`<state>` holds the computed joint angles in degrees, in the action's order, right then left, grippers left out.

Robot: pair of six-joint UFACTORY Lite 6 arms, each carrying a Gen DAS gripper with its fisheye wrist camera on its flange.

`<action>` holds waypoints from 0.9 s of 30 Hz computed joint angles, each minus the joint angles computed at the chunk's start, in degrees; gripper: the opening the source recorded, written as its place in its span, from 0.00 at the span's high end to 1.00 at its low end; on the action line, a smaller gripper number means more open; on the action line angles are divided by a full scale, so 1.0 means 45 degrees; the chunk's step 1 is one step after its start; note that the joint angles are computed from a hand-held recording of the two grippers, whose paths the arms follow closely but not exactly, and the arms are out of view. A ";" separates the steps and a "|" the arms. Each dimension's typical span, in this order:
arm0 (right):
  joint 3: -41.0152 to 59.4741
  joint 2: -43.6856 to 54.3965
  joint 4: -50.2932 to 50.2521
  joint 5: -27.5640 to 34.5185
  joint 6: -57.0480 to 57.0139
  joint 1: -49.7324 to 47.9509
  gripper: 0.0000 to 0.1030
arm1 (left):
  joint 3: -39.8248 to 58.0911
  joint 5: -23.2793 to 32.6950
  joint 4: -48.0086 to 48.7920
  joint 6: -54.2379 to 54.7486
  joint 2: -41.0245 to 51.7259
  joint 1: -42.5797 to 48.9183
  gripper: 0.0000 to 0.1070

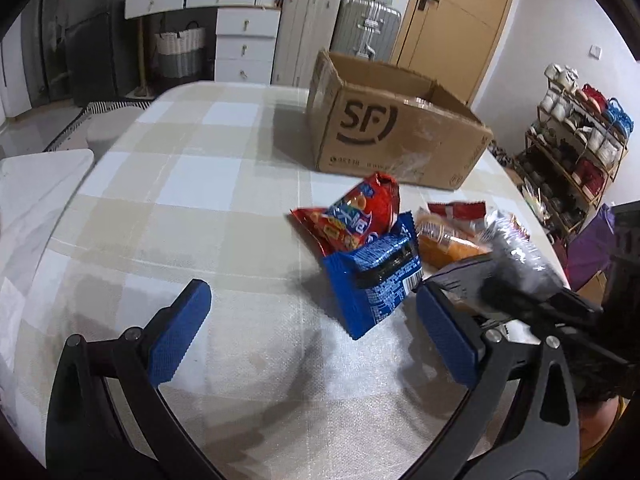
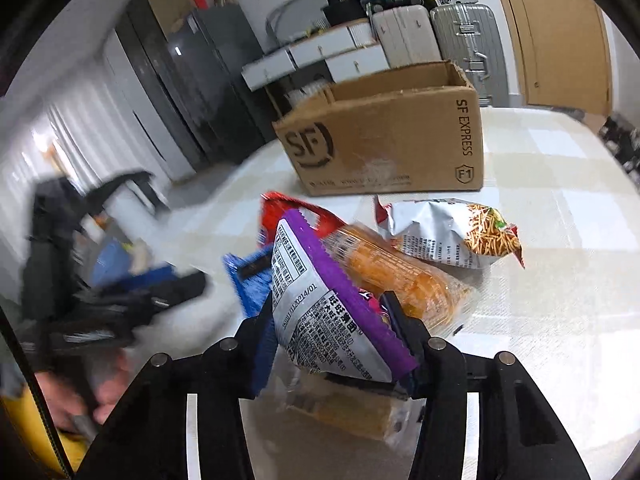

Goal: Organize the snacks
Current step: 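Grasp a blue biscuit packet with the left tool while the right tool grasps a purple-white bag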

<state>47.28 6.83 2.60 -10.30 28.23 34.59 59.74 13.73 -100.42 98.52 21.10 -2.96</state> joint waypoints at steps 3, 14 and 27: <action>-0.1380 -0.0946 -0.2672 -0.1536 0.2818 -0.0507 0.52 | 0.0460 0.0075 0.0425 -0.0415 0.0558 -0.0112 0.04; -0.3216 -0.1560 -0.5198 -0.4117 0.5807 -0.1941 0.52 | 0.3428 0.0120 0.4101 -0.4664 0.3351 -0.0922 0.04; -0.3331 -0.1555 -0.5705 -0.4435 0.6417 -0.2201 0.52 | 0.3145 0.2184 0.2379 -0.3216 0.3354 -0.0591 0.74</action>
